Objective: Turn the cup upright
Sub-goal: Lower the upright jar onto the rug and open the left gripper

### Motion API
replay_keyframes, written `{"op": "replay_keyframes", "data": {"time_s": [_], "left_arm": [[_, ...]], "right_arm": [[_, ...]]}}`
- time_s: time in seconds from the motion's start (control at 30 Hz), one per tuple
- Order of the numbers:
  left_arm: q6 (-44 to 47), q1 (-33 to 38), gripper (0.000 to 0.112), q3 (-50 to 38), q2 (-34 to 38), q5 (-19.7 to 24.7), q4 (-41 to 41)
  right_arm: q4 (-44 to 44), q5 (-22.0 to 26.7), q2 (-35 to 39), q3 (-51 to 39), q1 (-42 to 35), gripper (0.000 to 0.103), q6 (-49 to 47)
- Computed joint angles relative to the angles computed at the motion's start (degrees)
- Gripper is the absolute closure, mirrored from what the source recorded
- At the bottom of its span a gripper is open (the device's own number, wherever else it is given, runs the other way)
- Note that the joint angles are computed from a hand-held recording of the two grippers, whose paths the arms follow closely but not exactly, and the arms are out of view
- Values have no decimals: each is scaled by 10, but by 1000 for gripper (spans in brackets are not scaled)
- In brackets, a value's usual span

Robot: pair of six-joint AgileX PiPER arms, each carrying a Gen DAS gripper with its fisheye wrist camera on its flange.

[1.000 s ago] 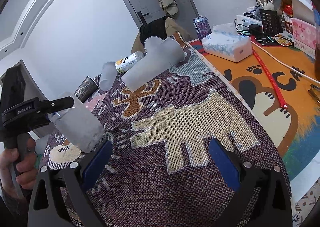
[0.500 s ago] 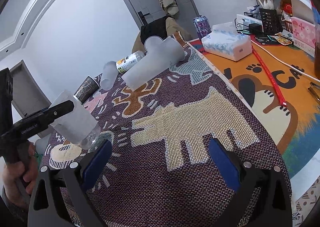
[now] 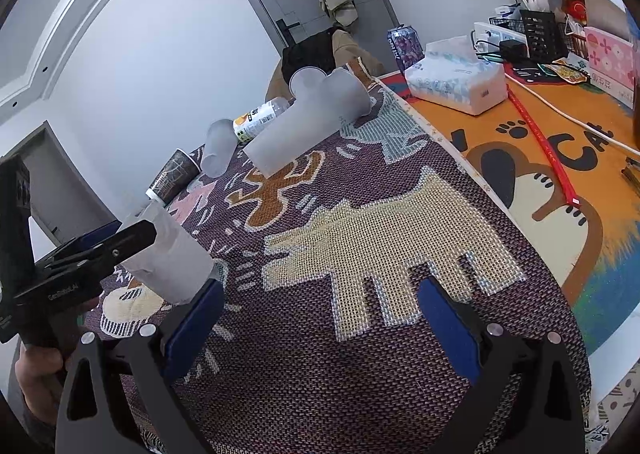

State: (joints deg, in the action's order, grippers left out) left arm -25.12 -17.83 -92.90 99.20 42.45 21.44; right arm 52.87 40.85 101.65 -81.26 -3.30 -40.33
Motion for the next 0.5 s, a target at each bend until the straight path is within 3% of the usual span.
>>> {"op": "replay_keyframes", "data": {"time_s": [0.5], "left_arm": [[-36, 18, 14, 98, -106, -40, 13]], "right_arm": [[-32, -14, -69, 27, 29, 8, 19]]}}
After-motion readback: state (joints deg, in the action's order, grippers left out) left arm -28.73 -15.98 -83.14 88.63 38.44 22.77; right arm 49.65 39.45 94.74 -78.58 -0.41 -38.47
